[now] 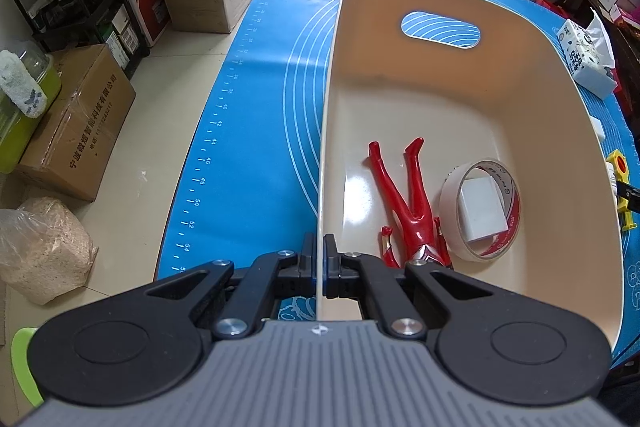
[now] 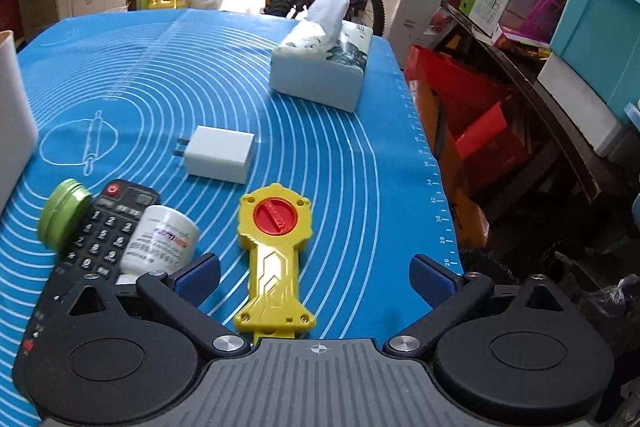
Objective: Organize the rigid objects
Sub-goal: 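Grasp the yellow toy with the right tool and lift it toward the bin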
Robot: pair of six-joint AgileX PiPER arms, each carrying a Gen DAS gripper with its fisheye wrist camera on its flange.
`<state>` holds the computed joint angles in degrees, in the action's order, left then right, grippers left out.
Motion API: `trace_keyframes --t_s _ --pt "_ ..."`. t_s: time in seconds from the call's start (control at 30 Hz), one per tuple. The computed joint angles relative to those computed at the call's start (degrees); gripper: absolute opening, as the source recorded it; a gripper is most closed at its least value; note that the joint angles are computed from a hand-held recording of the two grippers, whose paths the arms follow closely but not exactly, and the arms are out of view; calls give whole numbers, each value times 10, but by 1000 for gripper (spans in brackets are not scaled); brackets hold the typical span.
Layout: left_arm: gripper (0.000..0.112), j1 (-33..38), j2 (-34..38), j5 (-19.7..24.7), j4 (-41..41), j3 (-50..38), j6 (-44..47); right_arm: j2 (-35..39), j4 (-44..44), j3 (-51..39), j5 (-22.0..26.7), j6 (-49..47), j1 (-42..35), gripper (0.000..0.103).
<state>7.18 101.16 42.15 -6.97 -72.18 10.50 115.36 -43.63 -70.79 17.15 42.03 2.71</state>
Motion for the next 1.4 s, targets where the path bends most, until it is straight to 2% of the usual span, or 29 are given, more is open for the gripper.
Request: trace_keyframes --t_s 0.13,0.23,0.3,0.37,0.4,0.43,0.57,0.7,0.8,0.93,1.1,1.27,1.4 --pt "3 -3 1 -1 5 -1 -4 20 39 -20 1 -30 -1 83" --pt "3 -3 1 -1 7 0 -5 24 15 -16 -10 -1 3 76" --pt "3 -3 1 -2 8 0 -6 23 52 -17 -16 -37 1 70" --pt "3 -4 1 -2 8 1 -6 19 124 -16 -27 -110 -2 51" --pt "3 -4 1 -2 8 1 -6 19 126 -16 -25 -114 2 48" --pt "3 -4 1 -2 8 0 -6 18 106 -18 -16 -94 9 37" --pt "3 -3 1 -2 7 0 -5 9 42 -2 -15 -18 20 35" --pt "3 -5 0 -3 9 1 -7 -26 -93 41 -18 130 31 35" --pt "3 -4 0 -3 7 2 -6 -57 -152 62 2 182 43 35" --pt "3 -3 0 -3 6 2 -5 -111 -176 88 10 213 55 35" --pt "3 -3 0 -4 6 3 -5 -164 -161 91 13 218 82 35" --pt "3 -3 0 -5 8 3 -5 -210 -206 101 -6 298 130 35" --pt "3 -2 0 -4 3 3 -4 -201 -143 68 -21 240 171 35"
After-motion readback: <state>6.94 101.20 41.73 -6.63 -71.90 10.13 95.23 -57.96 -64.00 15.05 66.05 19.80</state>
